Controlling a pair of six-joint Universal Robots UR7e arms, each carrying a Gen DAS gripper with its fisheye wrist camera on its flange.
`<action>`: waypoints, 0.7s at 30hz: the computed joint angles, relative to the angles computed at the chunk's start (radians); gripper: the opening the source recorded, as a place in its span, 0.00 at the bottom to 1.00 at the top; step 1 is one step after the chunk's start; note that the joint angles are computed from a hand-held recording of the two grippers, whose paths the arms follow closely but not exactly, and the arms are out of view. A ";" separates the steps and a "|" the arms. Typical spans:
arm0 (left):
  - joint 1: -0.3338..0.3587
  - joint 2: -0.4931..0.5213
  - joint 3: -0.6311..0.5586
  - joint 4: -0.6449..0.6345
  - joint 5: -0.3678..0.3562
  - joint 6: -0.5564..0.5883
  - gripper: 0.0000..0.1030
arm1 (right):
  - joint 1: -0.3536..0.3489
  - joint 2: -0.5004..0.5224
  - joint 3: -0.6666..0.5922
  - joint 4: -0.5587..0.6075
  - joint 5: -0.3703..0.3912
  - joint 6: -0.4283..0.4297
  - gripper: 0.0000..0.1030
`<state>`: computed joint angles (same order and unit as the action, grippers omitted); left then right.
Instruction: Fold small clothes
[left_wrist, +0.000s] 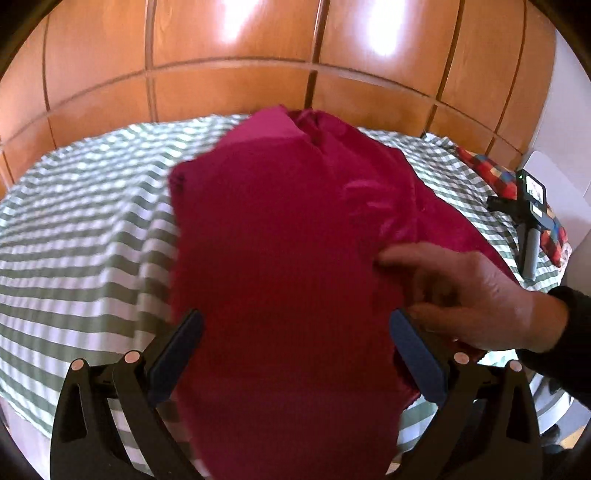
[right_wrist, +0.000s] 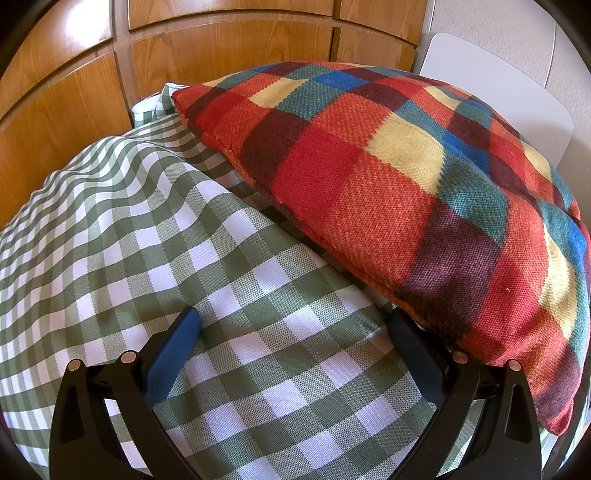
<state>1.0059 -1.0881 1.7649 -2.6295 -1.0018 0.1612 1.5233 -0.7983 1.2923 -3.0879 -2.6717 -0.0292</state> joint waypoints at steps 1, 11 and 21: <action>-0.002 0.008 -0.003 0.001 0.003 0.009 0.97 | 0.000 0.000 0.000 0.000 0.000 0.000 0.97; -0.016 0.063 -0.051 0.003 0.100 0.019 0.97 | 0.000 0.000 -0.001 0.002 -0.001 0.001 0.97; -0.012 0.102 -0.108 -0.004 0.151 -0.023 0.97 | 0.001 0.000 -0.001 0.002 -0.001 0.002 0.97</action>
<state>0.9939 -0.9861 1.6572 -2.6332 -0.8505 0.1380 1.5240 -0.7986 1.2913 -3.0856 -2.6727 -0.0276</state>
